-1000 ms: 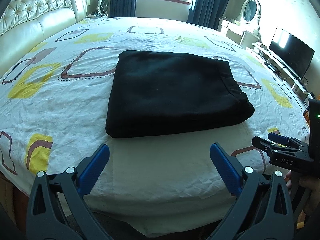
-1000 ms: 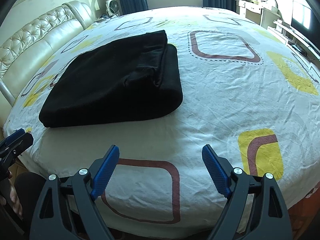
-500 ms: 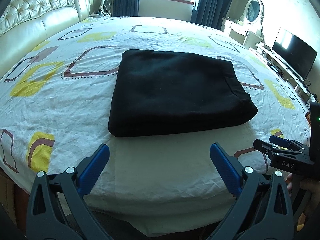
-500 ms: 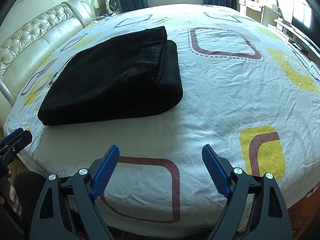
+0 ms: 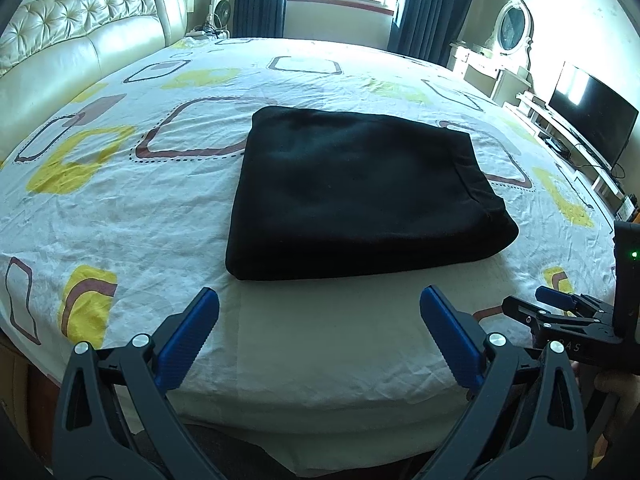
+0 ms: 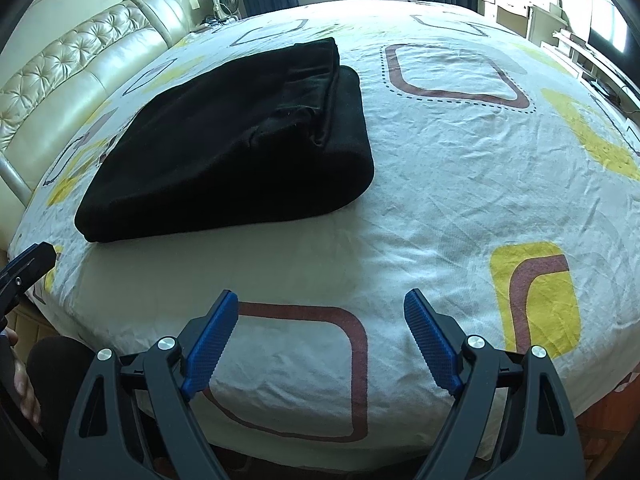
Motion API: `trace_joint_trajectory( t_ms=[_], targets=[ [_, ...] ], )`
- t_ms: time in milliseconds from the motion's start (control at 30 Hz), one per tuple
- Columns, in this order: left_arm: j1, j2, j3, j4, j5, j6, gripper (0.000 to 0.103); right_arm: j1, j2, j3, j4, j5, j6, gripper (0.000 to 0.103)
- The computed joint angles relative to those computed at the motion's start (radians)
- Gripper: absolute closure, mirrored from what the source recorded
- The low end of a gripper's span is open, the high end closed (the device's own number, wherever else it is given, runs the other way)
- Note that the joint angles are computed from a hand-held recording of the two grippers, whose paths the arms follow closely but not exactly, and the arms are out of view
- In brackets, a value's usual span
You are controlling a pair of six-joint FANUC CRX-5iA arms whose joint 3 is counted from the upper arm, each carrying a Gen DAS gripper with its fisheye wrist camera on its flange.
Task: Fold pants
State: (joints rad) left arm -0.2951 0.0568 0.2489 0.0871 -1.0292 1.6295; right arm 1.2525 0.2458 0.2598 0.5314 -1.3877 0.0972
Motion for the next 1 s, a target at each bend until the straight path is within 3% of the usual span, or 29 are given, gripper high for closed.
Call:
trace_joint_trajectory(
  t_ms=[200,333,433,633,800,1000],
  targets=[
    [-0.013,0.004,0.020,-0.030,-0.006,0.006,0.002,-0.002,0.004,0.005,-0.011,0.003,0.010,0.019],
    [-0.051,0.044,0.105,-0.127,-0.092,0.042,0.002,-0.002,0.005,0.009,-0.018,0.004,0.015,0.019],
    [-0.060,0.064,0.136,-0.141,-0.134,0.043,0.002,-0.003,0.004,0.010,-0.025,0.007,0.017,0.019],
    [-0.024,0.057,0.091,-0.021,-0.101,-0.025,0.002,-0.003,0.008,0.018,-0.038,0.010,0.028,0.019],
    [-0.062,0.070,0.151,-0.138,-0.114,0.019,0.002,-0.003,0.008,0.019,-0.048,0.013,0.031,0.019],
    [-0.037,0.053,0.114,-0.081,-0.025,-0.019,0.002,-0.004,0.003,0.012,-0.051,0.021,0.028,0.019]
  ],
)
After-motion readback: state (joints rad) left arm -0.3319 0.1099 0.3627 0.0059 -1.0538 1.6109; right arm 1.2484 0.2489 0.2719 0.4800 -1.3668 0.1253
